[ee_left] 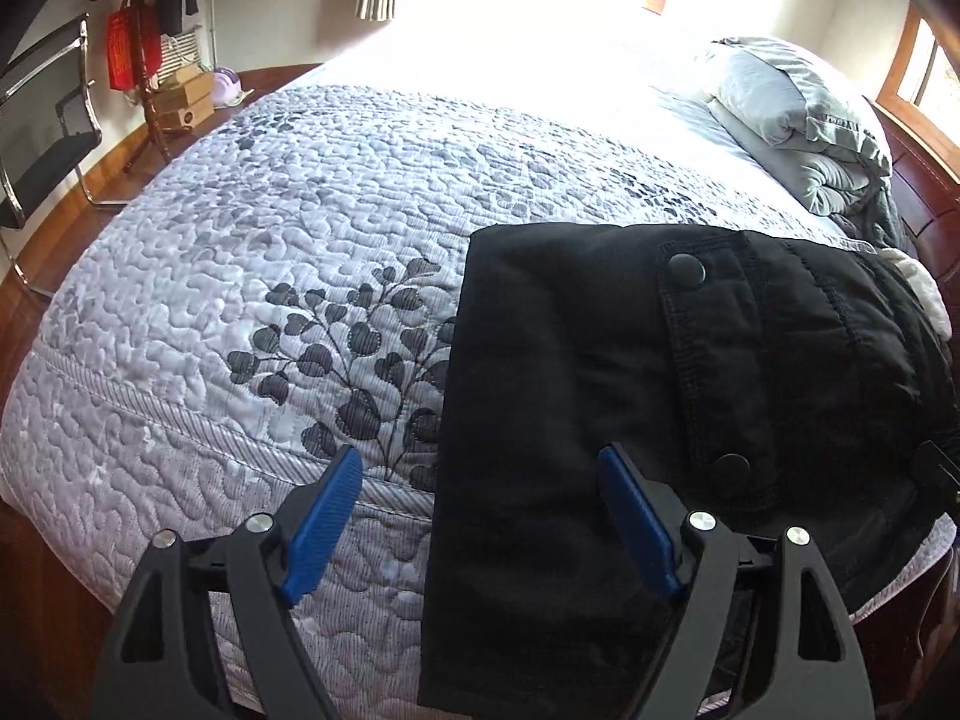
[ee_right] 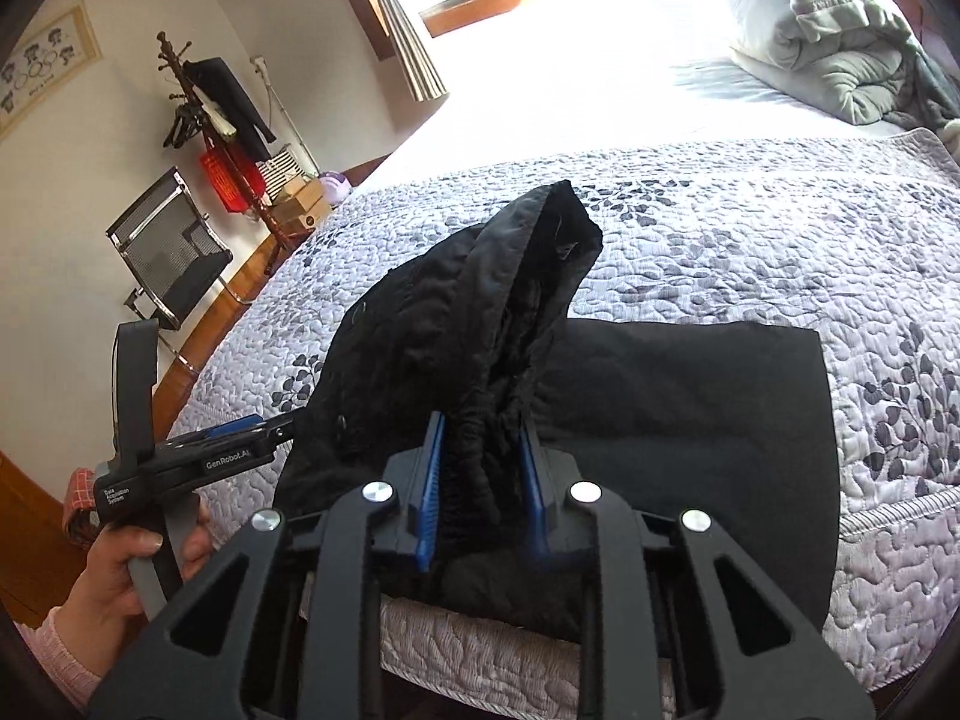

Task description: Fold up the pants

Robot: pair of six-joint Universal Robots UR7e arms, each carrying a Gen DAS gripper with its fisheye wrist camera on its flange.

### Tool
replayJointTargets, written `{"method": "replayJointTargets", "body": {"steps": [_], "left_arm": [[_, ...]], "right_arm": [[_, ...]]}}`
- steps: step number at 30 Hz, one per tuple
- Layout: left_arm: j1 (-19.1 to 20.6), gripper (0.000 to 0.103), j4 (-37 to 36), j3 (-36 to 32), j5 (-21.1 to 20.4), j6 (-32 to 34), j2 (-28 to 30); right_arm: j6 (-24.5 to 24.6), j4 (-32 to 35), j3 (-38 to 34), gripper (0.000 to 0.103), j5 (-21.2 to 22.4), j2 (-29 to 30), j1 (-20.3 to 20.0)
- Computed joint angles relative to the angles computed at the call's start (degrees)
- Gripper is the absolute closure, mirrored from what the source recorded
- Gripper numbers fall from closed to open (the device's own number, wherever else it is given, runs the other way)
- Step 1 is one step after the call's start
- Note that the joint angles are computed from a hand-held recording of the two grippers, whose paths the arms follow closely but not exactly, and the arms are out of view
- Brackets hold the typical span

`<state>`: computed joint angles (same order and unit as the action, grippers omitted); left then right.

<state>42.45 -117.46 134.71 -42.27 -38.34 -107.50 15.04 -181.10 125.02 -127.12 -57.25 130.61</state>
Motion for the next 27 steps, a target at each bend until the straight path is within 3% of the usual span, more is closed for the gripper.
{"method": "replayJointTargets", "body": {"steps": [9, 13, 17, 19, 21, 27], "left_arm": [[-3.73, 0.018, -3.84, 1.55, -1.49, 4.22, 5.08], [-4.21, 0.017, -5.23, 2.42, -1.00, 4.46, 7.90], [-3.70, 0.016, -5.73, 2.37, -1.72, 3.90, 8.22], [-3.89, 0.017, -4.25, 1.95, -1.94, 3.17, 7.67], [-4.66, 0.017, -2.16, 1.64, -1.16, 2.26, 7.12], [-5.41, 0.018, 2.17, 0.15, -2.11, 0.47, 7.05]], "right_arm": [[8.12, 7.27, 5.61, 0.081, -9.45, -5.65, -3.45], [9.22, 6.74, 8.38, 0.080, -8.31, -5.22, -6.80], [8.42, 6.86, 8.96, 0.070, -6.32, -6.45, -7.63], [7.71, 8.11, 8.26, 0.062, -7.46, -7.00, -6.88], [6.51, 7.90, 7.59, 0.039, -9.87, -7.15, -6.11], [4.54, 9.32, 6.25, 0.038, -7.61, -7.87, -8.76]]}}
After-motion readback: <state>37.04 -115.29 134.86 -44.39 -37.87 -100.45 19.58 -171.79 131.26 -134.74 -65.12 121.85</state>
